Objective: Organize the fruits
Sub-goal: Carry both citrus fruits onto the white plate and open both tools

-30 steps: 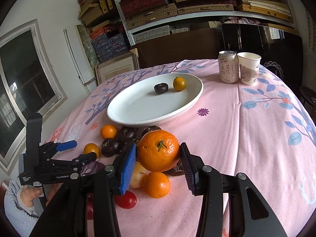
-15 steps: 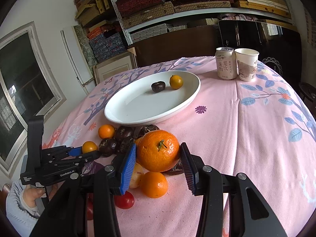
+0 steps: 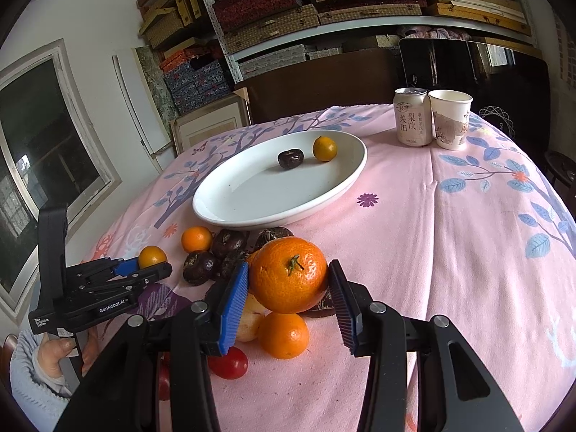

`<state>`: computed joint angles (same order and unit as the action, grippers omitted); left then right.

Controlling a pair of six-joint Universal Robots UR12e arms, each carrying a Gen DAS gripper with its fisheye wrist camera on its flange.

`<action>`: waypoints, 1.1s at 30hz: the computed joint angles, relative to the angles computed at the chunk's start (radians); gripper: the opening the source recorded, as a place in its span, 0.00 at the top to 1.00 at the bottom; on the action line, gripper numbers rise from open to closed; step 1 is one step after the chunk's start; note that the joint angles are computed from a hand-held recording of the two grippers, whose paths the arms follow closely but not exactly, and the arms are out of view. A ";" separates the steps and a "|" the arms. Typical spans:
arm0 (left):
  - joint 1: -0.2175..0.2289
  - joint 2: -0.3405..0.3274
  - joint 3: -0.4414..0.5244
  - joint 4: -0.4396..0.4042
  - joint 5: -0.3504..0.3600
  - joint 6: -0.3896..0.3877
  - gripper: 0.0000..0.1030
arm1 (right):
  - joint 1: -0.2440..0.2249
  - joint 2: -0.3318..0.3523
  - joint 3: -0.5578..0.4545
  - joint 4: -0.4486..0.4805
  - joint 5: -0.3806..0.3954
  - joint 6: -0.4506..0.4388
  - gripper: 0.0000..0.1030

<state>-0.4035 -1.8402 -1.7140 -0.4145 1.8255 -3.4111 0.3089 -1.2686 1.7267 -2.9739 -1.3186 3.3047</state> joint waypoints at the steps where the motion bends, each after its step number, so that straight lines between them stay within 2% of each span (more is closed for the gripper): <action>1: -0.003 0.003 -0.003 0.013 0.009 -0.001 0.64 | 0.003 -0.004 0.008 -0.009 -0.004 -0.005 0.56; 7: -0.030 0.021 -0.019 0.071 0.044 0.012 0.64 | 0.024 -0.033 0.057 -0.059 -0.031 -0.041 0.56; 11: -0.039 0.005 0.025 0.067 0.073 0.042 0.64 | 0.015 -0.033 0.046 -0.094 -0.027 -0.017 0.56; 14: -0.035 -0.024 0.087 0.040 0.091 0.057 0.64 | -0.001 -0.017 -0.008 -0.058 -0.007 0.008 0.56; 17: -0.023 -0.062 0.157 0.000 0.091 0.051 0.64 | -0.003 0.018 -0.081 -0.033 -0.053 0.013 0.56; 24: -0.007 -0.159 0.283 -0.061 0.098 0.032 0.64 | 0.001 0.124 -0.230 0.090 -0.073 0.015 0.56; 29: 0.007 -0.205 0.326 -0.102 0.071 0.015 0.64 | 0.011 0.175 -0.293 0.172 -0.088 -0.021 0.56; 33: 0.009 -0.222 0.334 -0.111 0.076 0.018 0.61 | 0.013 0.186 -0.303 0.184 -0.087 -0.035 0.53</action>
<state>-0.3946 -2.0627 -1.3798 -0.5254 1.9016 -3.3929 0.3221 -1.0823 1.4238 -2.7899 -1.4052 3.2694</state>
